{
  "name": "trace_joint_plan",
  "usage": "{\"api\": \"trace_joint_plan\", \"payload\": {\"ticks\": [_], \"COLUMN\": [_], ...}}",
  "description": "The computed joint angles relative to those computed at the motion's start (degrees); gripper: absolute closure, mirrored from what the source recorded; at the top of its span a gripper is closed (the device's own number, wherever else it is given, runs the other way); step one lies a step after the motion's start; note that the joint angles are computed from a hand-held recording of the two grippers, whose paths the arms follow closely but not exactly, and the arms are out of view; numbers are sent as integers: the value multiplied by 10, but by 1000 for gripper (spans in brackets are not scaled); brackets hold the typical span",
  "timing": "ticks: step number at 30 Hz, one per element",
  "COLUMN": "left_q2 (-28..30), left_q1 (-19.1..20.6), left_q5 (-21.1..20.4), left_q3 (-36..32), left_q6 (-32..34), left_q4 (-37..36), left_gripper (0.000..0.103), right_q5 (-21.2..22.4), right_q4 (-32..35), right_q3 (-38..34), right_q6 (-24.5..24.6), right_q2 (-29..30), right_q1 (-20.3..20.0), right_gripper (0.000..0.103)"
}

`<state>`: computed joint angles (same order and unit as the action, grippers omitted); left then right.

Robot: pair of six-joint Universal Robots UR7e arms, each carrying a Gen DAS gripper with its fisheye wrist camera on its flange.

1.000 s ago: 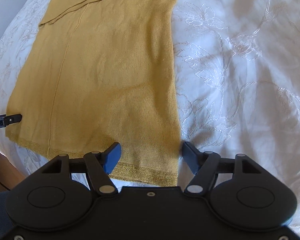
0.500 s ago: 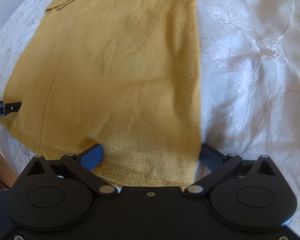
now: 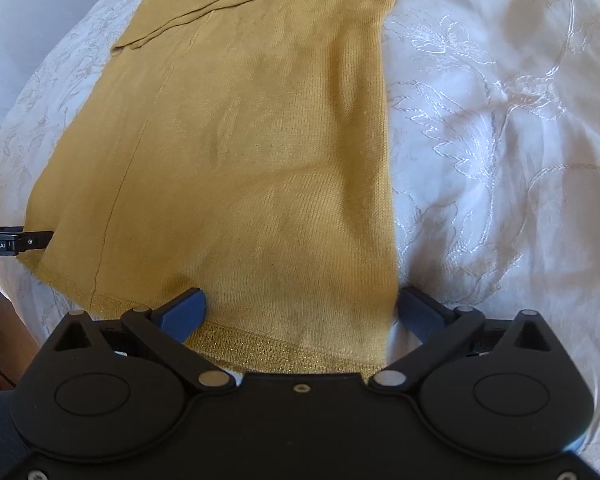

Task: Fold small clothes
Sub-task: 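Move the right gripper to the sweater hem and grasp it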

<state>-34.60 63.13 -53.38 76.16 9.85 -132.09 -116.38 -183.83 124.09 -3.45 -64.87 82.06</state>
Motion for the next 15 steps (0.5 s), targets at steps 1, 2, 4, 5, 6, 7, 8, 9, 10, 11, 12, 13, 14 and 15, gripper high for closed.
{"api": "trace_joint_plan", "payload": {"ticks": [1,2,4,5,6,7,8,9,10,11,12,13,14,15], "left_q2": [-2,-2,-1,2,4,6,7,9,7,7,9,9,7,5], "left_q1": [0,1,2,1,0,1,1,1,0,0,-1,0,0,-1], "left_q5": [-2,-3,-4,-4,-3,-3,-3,-4,-5,-6,-8,-10,-14,-17], "left_q3": [3,4,3,-6,-9,-13,-18,-24,-24,-26,-31,-33,-33,-32], "left_q6": [-1,-1,-1,-1,-1,0,0,2,3,5,8,9,9,7], "left_q4": [-2,-3,-3,6,11,16,23,32,37,42,47,47,47,46], "left_gripper": [24,25,26,27,27,27,28,30,31,33,37,42,53,65], "right_q5": [1,2,4,4,5,8,8,6,3,1,1,4,8,13], "right_q4": [1,5,24,35,47,58,65,69,68,66,62,60,58,59], "right_q3": [5,5,4,1,1,0,1,3,5,8,12,18,23,26], "right_q6": [-3,-5,-8,-6,0,8,17,25,32,39,49,62,78,95], "right_q2": [-5,-7,-14,-17,-22,-27,-31,-36,-39,-42,-46,-53,-60,-66], "right_q1": [-1,-1,0,0,1,1,2,2,3,2,1,-2,-5,-7], "right_gripper": [0,0,0,0,0,0,4,9,13,21,29,33,45,63]}}
